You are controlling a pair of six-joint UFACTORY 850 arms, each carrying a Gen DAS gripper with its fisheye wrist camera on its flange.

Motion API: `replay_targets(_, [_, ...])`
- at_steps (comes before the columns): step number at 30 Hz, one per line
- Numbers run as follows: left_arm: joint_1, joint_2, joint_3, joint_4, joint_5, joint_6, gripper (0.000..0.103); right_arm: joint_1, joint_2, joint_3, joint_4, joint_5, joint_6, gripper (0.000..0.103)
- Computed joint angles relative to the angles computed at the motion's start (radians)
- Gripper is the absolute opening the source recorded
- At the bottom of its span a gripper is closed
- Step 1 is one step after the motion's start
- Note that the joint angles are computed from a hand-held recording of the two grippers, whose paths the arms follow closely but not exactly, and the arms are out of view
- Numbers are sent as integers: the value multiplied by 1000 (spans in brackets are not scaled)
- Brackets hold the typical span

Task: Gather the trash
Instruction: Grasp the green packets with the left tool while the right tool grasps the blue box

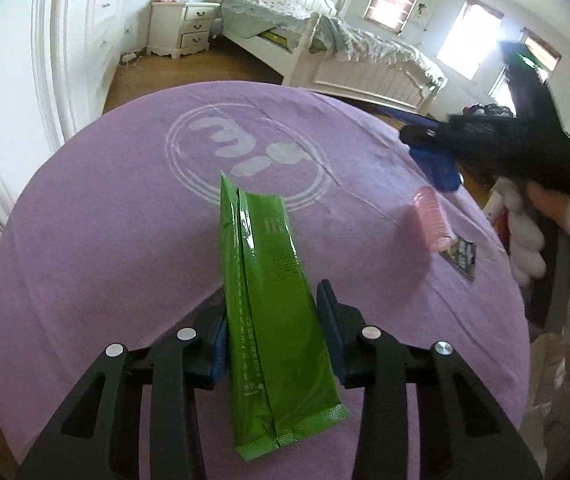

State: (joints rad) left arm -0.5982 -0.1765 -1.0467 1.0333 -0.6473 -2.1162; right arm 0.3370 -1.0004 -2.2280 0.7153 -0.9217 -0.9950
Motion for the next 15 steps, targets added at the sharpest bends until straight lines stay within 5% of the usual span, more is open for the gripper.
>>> replay_targets(7, [-36, 0, -3, 39, 24, -21, 39, -72, 131, 213, 128, -96, -192, 14])
replay_targets(11, [-48, 0, -6, 55, 30, -27, 39, -74, 230, 398, 109, -54, -333, 14])
replay_targets(15, [-54, 9, 1, 64, 28, -27, 39, -75, 286, 515, 104, 1, -419, 25])
